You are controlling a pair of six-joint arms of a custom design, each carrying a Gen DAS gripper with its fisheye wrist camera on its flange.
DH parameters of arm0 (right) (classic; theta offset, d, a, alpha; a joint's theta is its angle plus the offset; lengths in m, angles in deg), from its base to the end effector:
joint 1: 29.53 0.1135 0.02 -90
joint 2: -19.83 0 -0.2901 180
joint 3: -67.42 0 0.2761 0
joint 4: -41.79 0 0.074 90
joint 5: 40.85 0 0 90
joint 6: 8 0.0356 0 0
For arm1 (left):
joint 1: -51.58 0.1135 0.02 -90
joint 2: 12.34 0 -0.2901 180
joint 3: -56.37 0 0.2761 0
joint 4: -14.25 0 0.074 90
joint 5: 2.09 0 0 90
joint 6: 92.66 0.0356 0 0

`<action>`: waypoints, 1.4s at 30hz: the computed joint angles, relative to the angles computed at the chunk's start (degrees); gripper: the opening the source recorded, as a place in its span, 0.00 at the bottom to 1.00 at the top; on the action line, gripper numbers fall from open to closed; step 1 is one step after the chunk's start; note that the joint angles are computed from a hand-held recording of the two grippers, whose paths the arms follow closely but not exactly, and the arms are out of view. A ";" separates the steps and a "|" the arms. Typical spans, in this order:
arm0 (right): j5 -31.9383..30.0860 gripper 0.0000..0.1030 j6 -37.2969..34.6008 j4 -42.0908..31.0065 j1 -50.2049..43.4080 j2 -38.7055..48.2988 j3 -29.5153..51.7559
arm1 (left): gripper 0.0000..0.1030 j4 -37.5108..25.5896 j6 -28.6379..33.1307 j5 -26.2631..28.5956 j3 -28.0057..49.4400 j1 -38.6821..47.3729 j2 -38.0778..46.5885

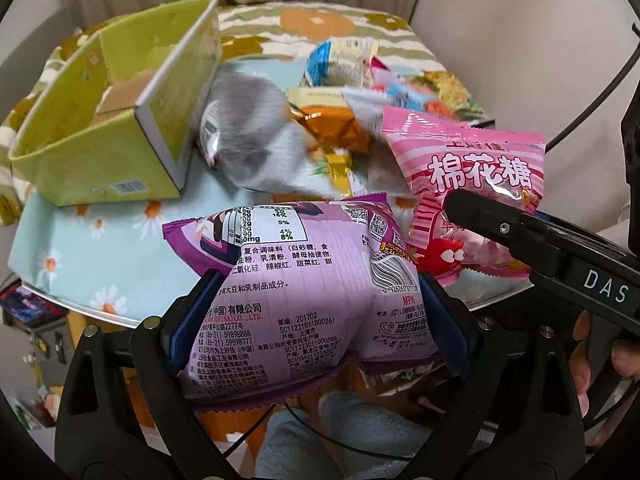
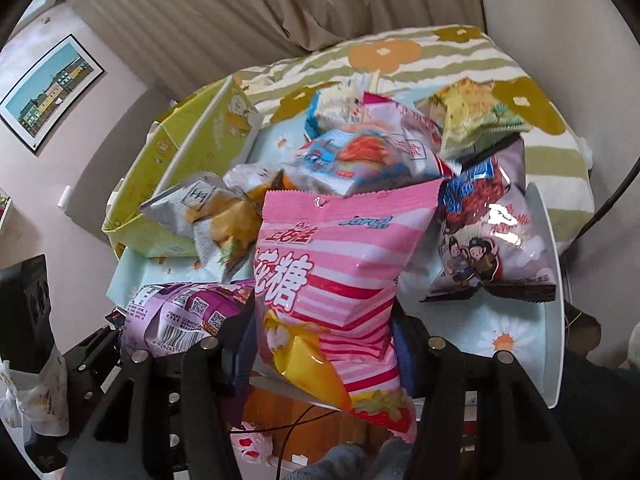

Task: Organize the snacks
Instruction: 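Carry the purple bag and pink bag over the yellow box with both tools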

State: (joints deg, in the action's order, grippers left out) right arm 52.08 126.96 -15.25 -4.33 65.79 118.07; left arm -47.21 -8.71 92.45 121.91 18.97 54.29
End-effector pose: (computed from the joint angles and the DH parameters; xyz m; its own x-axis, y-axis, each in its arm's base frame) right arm 0.1459 0.0667 0.2579 -0.7874 0.4094 -0.4608 0.2253 0.8870 0.4030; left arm 0.1934 -0.1271 0.2774 -0.8032 0.3891 -0.4510 0.4860 0.8659 -0.1184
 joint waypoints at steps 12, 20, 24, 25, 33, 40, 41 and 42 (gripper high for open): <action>2.75 0.51 -6.07 -3.64 1.51 0.12 9.86 | 0.90 -5.30 -1.30 -0.81 7.84 4.20 -6.60; 2.28 0.51 -11.36 0.54 1.14 7.50 16.63 | 0.90 -4.41 3.96 2.27 14.92 15.41 -3.62; 2.69 0.51 -12.88 3.12 1.65 13.64 21.47 | 0.90 -2.08 8.03 6.04 19.05 22.67 1.28; 2.81 0.51 -13.05 3.82 1.72 15.43 22.75 | 0.90 -1.65 9.28 7.36 20.29 24.73 2.69; 4.80 0.51 -12.06 9.33 3.79 32.79 36.48 | 0.90 -0.95 17.83 16.65 37.06 38.20 19.66; 6.04 0.51 -11.21 7.91 4.34 50.01 53.78 | 0.90 -5.25 22.43 20.20 58.52 42.11 39.66; 6.37 0.51 -10.88 6.82 4.28 52.98 57.06 | 0.90 -6.45 23.06 20.46 62.16 42.30 42.75; 6.57 0.51 -10.68 5.85 4.17 55.14 59.62 | 0.90 -7.70 23.65 20.59 65.53 42.37 45.56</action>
